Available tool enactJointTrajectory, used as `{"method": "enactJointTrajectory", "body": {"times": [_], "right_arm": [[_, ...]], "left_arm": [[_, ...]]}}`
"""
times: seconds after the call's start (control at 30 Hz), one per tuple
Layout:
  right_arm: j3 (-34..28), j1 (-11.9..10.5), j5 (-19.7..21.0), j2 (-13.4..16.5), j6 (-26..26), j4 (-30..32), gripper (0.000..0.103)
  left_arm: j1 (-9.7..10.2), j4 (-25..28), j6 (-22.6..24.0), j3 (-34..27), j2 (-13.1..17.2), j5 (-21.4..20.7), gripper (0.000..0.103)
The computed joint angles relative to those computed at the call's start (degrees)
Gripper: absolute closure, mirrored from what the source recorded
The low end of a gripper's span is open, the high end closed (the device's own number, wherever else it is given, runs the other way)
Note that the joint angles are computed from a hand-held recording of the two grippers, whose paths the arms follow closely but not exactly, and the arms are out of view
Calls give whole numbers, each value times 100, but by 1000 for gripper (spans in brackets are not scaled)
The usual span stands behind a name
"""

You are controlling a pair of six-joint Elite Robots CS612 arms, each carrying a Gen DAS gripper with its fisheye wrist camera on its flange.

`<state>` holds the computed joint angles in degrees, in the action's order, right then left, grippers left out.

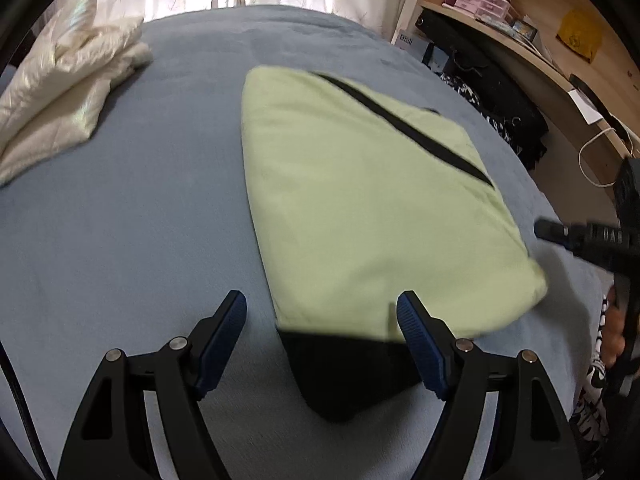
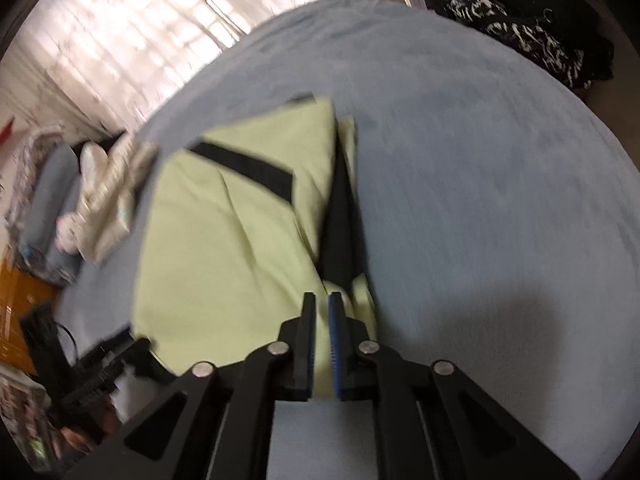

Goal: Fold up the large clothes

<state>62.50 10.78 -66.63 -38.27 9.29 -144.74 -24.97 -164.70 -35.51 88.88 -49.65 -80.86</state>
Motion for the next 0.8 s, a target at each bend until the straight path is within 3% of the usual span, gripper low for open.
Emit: {"method": "enactJointTrajectory", "body": {"times": [0.03, 0.1, 0.37, 0.57, 0.6, 0.63, 0.67, 0.8], "right_arm": [[-222, 9, -24, 111, 81, -4, 78], [-626, 33, -23, 339, 147, 45, 71], [-2884, 108, -343, 1578, 543, 1426, 71], [-3133, 194, -647, 1737, 130, 1134, 71], [-3168, 226, -770, 1754, -32, 1114, 75], [-3212, 278, -994, 1772, -277, 1123, 93], [-3299, 312, -1151, 1816, -465, 1144, 99], [-3290, 447, -1849, 1837, -1131, 730, 101]], "left_arm": [[35, 19, 6, -74, 21, 30, 27], [121, 99, -75, -249, 91, 3, 27], [432, 641, -328, -1053, 544, -548, 27], [421, 677, -200, -1229, 658, -460, 27], [421, 670, -188, -1238, 669, -457, 27], [417, 664, -180, -1244, 677, -455, 27], [408, 682, -159, -1261, 684, -406, 27], [357, 727, 13, -1257, 674, -236, 27]]}}
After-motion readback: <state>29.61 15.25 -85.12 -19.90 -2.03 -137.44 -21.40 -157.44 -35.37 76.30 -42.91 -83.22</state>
